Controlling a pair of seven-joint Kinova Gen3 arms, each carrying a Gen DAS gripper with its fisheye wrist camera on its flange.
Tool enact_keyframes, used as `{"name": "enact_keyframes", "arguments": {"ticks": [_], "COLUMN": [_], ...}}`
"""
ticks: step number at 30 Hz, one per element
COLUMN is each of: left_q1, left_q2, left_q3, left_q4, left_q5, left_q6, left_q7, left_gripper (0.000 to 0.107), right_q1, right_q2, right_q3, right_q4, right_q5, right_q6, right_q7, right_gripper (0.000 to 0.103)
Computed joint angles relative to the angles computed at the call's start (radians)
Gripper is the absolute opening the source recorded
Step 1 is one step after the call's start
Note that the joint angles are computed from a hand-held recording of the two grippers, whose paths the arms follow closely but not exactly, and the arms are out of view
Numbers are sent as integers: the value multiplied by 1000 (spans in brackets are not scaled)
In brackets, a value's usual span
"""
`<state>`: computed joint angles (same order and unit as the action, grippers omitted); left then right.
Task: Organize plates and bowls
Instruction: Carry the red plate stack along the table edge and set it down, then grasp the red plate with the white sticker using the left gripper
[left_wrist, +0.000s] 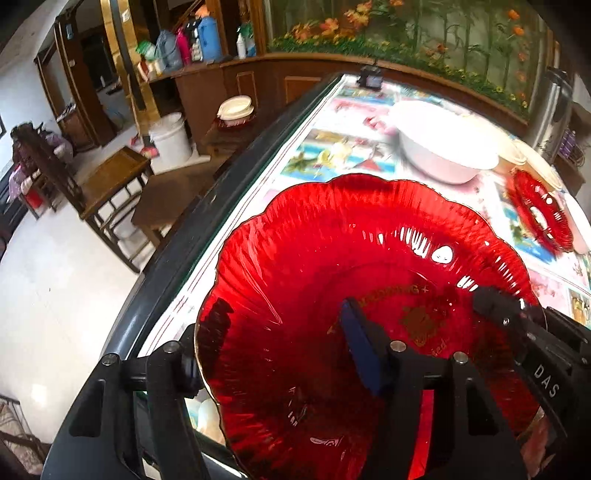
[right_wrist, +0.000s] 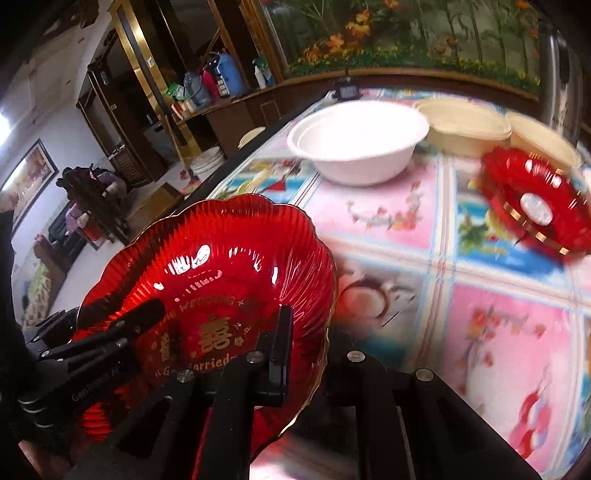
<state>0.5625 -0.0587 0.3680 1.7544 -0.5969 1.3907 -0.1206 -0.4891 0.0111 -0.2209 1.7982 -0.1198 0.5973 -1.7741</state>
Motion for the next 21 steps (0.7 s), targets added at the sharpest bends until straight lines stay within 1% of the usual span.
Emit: {"name": "enact_keyframes", "arguments": {"ticks": [2, 3, 4, 6, 7, 8, 9, 10, 11, 13, 14, 15, 17, 18, 19, 20, 21], "left_q1": [-16, -21, -24, -18, -10, 12, 33, 41, 63, 102, 130, 146, 162, 147, 140, 150, 142], "left_q2": [6, 3, 2, 20, 25, 27, 28, 29, 37, 45, 50, 62, 82, 112, 139, 164, 207], "left_q3": [-23, -30, -27, -15, -6, -12, 1, 32, 44, 75, 68, 74, 56, 62, 51, 25, 14], "left_q4": [2, 8, 6, -24, -44, -56, -71, -87, -106, -160, -174, -208, -255, -299, -339, -374, -420], "left_q5": [46, 62, 65, 59, 44, 27, -5, -46, -86, -167, -196, -229, -244, -240, -220, -194, -179], "left_q6": [-19, -28, -21, 36, 77, 101, 139, 179, 220, 269, 269, 253, 196, 155, 115, 90, 50], "left_q7": [-38, -38, -31, -18, -4, 10, 36, 65, 88, 110, 114, 102, 47, 6, -34, -75, -116], "left_gripper": [64, 64, 64, 64, 64, 64, 64, 65, 69, 76, 81, 83, 84, 84, 84, 84, 84], "right_q1": [-10, -15, -10, 46, 63, 64, 72, 86, 100, 122, 132, 140, 138, 142, 142, 148, 140], "right_q2": [30, 35, 33, 34, 15, -12, -37, -70, -99, -164, -181, -206, -228, -231, -231, -227, -219], "right_q3": [-6, -8, -19, -74, -87, -81, -77, -67, -51, 4, 36, 80, 173, 219, 265, 312, 358], "right_q4": [-25, -31, -34, -50, -40, -19, -4, 21, 43, 96, 107, 130, 148, 152, 151, 148, 140], "right_q5": [10, 18, 22, 1, 2, 17, 19, 6, -24, -93, -128, -165, -246, -287, -328, -368, -409], "right_q6": [37, 44, 48, 75, 66, 41, 27, 0, -23, -75, -90, -111, -120, -116, -105, -91, -80], "right_q7": [-7, -10, 3, 61, 75, 74, 80, 102, 136, 209, 248, 289, 370, 402, 433, 453, 479], "right_gripper": [21, 27, 36, 42, 44, 46, 51, 56, 58, 66, 67, 68, 68, 68, 68, 68, 68]}}
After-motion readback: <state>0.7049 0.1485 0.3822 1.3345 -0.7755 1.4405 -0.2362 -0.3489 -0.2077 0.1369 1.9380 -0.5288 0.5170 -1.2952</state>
